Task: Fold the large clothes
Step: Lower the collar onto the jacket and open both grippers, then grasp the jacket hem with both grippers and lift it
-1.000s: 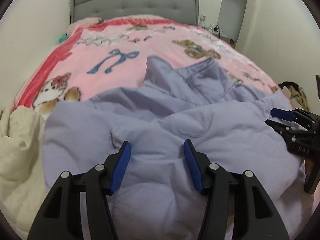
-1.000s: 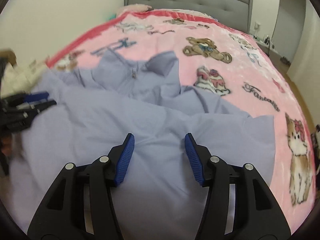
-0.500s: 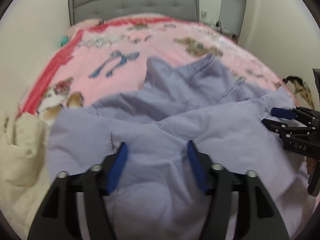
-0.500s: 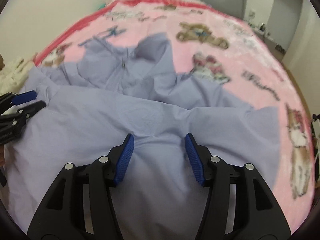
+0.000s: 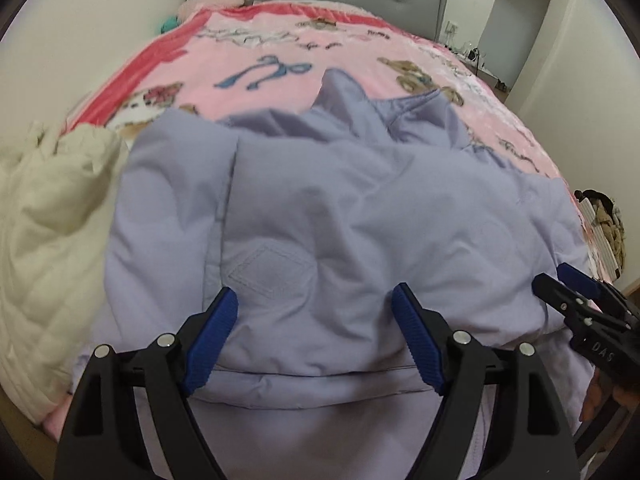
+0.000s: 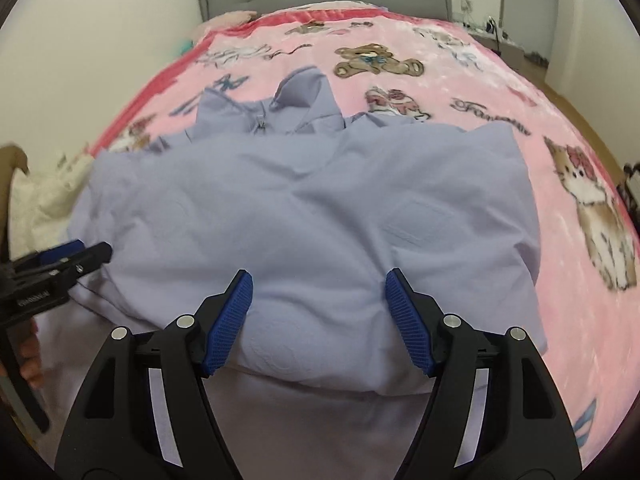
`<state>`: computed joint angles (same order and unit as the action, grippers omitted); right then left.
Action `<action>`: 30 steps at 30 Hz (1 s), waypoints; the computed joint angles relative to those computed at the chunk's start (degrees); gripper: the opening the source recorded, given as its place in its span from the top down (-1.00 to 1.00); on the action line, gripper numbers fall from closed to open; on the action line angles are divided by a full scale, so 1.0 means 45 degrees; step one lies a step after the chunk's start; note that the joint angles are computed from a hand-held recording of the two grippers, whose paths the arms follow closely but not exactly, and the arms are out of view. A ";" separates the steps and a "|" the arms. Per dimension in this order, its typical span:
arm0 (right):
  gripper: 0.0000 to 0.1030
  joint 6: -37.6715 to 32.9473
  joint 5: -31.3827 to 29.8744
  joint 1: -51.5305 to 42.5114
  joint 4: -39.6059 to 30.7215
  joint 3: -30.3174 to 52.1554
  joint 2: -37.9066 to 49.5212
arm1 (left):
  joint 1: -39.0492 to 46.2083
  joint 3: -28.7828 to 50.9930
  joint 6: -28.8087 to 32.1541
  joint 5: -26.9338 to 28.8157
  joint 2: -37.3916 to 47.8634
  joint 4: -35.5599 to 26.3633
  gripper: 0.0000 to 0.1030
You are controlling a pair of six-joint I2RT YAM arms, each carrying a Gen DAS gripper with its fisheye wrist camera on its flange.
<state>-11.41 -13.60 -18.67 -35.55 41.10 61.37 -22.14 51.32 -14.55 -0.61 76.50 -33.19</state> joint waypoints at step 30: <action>-0.46 -0.2358 -0.1988 -0.2285 -0.2559 -0.0128 -0.3060 | 0.0459 -0.1267 0.1173 0.0850 -0.1791 -0.0095 -0.63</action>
